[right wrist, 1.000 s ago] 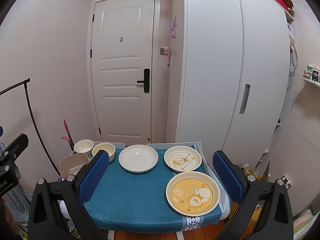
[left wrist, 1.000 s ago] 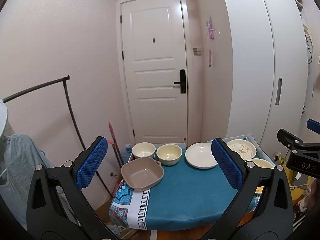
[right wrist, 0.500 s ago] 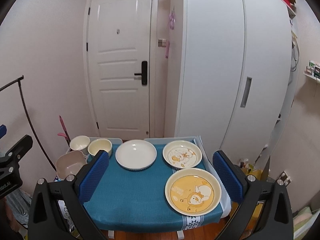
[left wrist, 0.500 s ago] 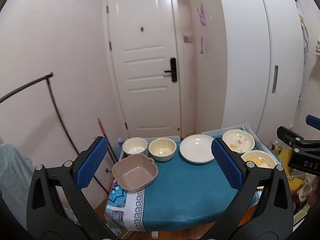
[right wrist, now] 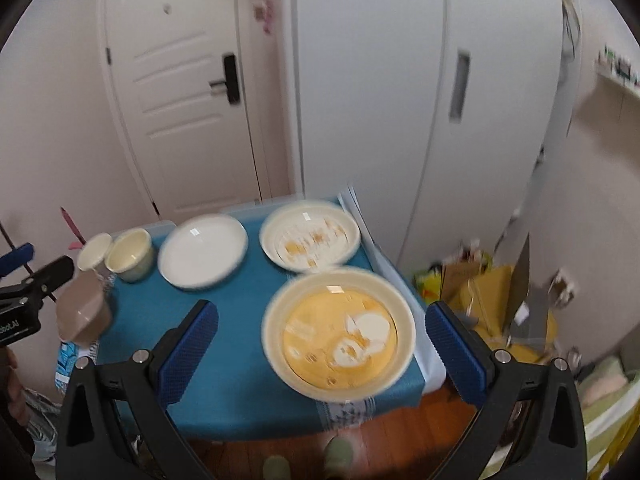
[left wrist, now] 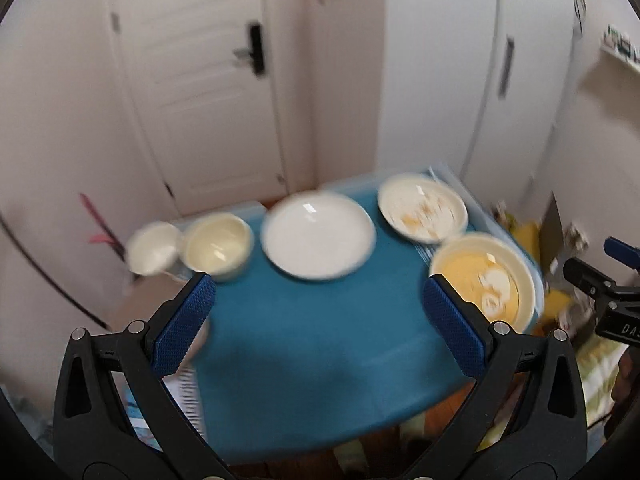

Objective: Organize plates and bowls

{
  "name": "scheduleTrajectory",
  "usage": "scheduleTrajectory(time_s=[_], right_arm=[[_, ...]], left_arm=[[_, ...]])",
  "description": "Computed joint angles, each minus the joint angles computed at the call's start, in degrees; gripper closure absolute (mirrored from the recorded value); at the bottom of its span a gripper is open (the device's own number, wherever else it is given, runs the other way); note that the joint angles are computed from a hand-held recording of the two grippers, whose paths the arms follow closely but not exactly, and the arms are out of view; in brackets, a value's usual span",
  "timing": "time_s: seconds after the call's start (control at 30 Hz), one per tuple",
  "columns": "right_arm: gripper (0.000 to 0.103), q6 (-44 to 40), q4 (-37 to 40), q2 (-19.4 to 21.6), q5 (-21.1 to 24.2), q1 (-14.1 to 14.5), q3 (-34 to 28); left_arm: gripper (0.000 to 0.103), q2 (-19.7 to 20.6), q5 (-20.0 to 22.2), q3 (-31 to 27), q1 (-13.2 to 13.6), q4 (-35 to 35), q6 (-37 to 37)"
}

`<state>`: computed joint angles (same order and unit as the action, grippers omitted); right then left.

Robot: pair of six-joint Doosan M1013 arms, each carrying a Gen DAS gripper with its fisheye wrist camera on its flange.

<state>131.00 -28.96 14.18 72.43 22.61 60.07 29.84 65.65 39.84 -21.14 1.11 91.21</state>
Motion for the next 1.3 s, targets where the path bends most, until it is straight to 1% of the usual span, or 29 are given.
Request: scheduleTrajectory(time_s=[0.1,0.13,0.23,0.27,0.33,0.4,0.43,0.47,0.5,0.53,0.6,0.63,0.67,0.73,0.8,0.83,0.87,0.9,0.97,1.0,1.1,1.3], right_arm=[[0.0,-2.0,5.9,-0.8,-0.2,-3.5,2.8],[0.0,-2.8,7.6,-1.0,-0.3,-4.5,3.5],[0.0,-6.6,14.1,-1.2,-1.1,-8.2,5.7],[0.002,-8.5,16.1,-1.3,-1.6,-9.4,6.5],[0.009,-12.4,20.1,-1.1,-1.9,-11.7,7.3],[0.021,-16.5,24.1,-0.8,-2.0,-13.8,8.0],[0.025,-19.1,26.7,-0.3,-1.7,-15.1,8.1],[0.031,-20.9,28.4,0.2,-1.4,-15.8,8.1],[0.036,-22.9,30.3,0.7,-0.8,-16.7,8.0],[0.038,-24.7,31.9,1.1,-0.5,-17.4,8.0],[0.043,-27.9,35.1,1.8,0.0,-18.7,8.1],[0.045,-29.1,36.3,2.1,0.0,-19.2,8.2],[0.048,-30.3,37.6,2.3,0.4,-19.7,8.3],[0.055,-32.7,39.7,2.7,0.7,-20.5,8.3],[0.067,-34.9,41.3,3.1,0.8,-21.0,8.2],[0.07,-35.8,41.7,3.3,1.0,-21.2,8.1],[0.072,-36.5,42.2,3.5,1.3,-21.3,8.0],[0.075,-37.2,42.7,3.7,1.4,-21.5,8.0],[0.081,-38.5,43.6,4.0,1.4,-21.8,8.1],[0.083,-39.0,43.5,4.1,1.5,-22.0,8.1],[0.084,-39.8,43.9,4.1,1.6,-22.2,8.2],[0.084,-40.9,44.1,4.3,1.8,-22.1,8.0]], left_arm=[[0.0,4.6,6.6,-5.1,-1.2,-2.0,-0.1],[0.0,5.4,7.6,-5.6,-1.4,-2.4,-0.4],[0.0,9.6,12.9,-9.9,-2.6,-3.0,-2.0],[0.0,10.7,14.2,-10.9,-3.0,-3.4,-2.5],[0.002,12.6,16.2,-12.4,-3.6,-4.1,-3.2],[0.007,14.6,18.4,-14.2,-4.2,-5.1,-4.2],[0.01,15.3,19.3,-15.0,-4.4,-5.6,-4.8],[0.018,16.0,19.9,-15.5,-4.6,-6.1,-5.5],[0.024,16.7,20.4,-16.0,-4.7,-6.4,-6.0],[0.026,17.3,21.0,-16.5,-4.9,-6.7,-6.7],[0.034,18.3,21.4,-16.8,-5.4,-7.1,-8.2],[0.036,18.5,21.6,-16.9,-5.5,-7.2,-8.6],[0.041,18.8,21.8,-17.1,-5.8,-7.2,-9.1],[0.048,19.1,22.1,-17.3,-6.1,-7.0,-9.7],[0.058,19.3,22.3,-17.2,-6.4,-6.8,-10.4],[0.062,19.3,22.8,-17.6,-6.4,-6.7,-10.6],[0.071,19.5,23.0,-17.6,-6.5,-6.7,-10.9],[0.077,19.1,22.1,-16.9,-6.5,-7.4,-11.0],[0.08,18.9,21.9,-16.8,-6.5,-7.5,-11.1],[0.08,18.8,21.8,-16.8,-6.7,-6.7,-11.2],[0.08,18.5,21.5,-16.3,-6.8,-6.4,-12.1],[0.08,17.9,20.5,-15.3,-7.0,-5.2,-11.9]])
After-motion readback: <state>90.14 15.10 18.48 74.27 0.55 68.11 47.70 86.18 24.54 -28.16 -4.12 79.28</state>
